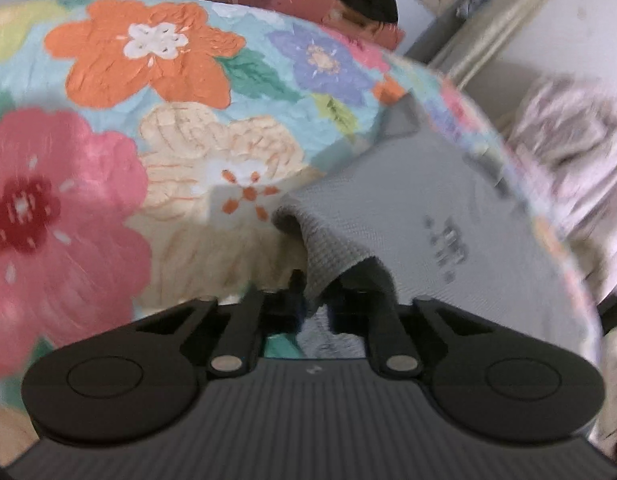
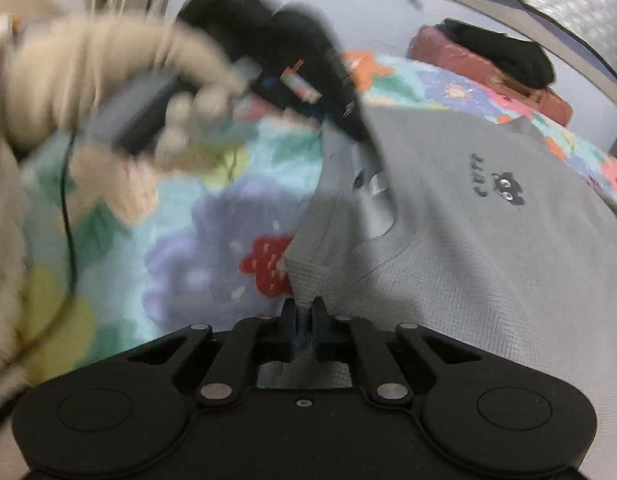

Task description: Fold clothes

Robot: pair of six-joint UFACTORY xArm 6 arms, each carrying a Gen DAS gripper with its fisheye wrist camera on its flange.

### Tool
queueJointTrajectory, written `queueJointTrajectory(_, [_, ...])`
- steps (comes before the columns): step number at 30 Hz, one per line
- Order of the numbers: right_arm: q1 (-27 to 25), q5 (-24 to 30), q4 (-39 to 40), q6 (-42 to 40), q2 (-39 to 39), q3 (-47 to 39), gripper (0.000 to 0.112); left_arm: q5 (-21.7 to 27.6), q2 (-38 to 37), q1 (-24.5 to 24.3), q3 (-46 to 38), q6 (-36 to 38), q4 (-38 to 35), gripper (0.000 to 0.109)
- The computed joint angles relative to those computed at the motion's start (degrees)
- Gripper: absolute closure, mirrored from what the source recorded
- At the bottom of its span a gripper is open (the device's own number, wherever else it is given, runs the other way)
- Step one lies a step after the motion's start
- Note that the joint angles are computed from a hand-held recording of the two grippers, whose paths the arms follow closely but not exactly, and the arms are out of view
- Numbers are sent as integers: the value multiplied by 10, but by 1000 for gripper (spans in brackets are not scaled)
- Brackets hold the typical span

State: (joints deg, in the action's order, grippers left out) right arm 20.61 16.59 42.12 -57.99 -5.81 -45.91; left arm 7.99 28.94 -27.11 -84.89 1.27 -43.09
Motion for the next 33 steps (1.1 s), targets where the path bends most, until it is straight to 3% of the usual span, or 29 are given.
queueJointTrajectory(3, [-51, 128, 153, -46, -47, -18, 104, -41, -51, -7, 56, -52, 61, 104])
queueJointTrajectory(5, [-80, 218, 166, -22, -94, -14, 103, -73, -105, -14, 112, -107, 108, 104])
queueJointTrajectory(7, [-74, 229, 118, -16, -137, 1, 103, -75, -137, -3, 155, -190, 228, 101])
queueJointTrajectory(9, [-80, 243, 125, 10, -125, -2, 103, -29, -132, 19, 154, -284, 337, 101])
queueJointTrajectory(11, [-90, 259, 142, 34, -69, -24, 103, 17, -111, 31, 134, -321, 362, 101])
queueJointTrajectory(14, [-64, 199, 82, 90, -28, -26, 98, 11, -106, 32, 135, -260, 252, 99])
queueJointTrajectory(16, [-59, 188, 64, 112, -21, -29, 96, -19, -115, 20, 139, -155, 151, 99])
queueJointTrajectory(19, [-76, 211, 76, 100, -53, -40, 73, -40, -121, 1, 119, 18, 1, 85])
queueJointTrajectory(20, [-80, 208, 63, 103, -62, -51, 69, -35, -121, -1, 108, 49, -19, 81])
queueJointTrajectory(23, [-99, 218, 13, 125, -50, -109, 68, -20, -119, 2, 71, 69, 15, 72])
queueJointTrajectory(27, [-138, 273, -21, 171, 36, -245, 67, -30, -117, 0, 17, 216, -129, 50])
queueJointTrajectory(29, [-158, 310, -7, 184, 92, -318, 66, -27, -88, 9, -27, 211, -122, 45])
queueJointTrajectory(33, [-165, 308, -31, 217, 198, -429, 66, 115, 62, 43, -213, 69, 82, 45])
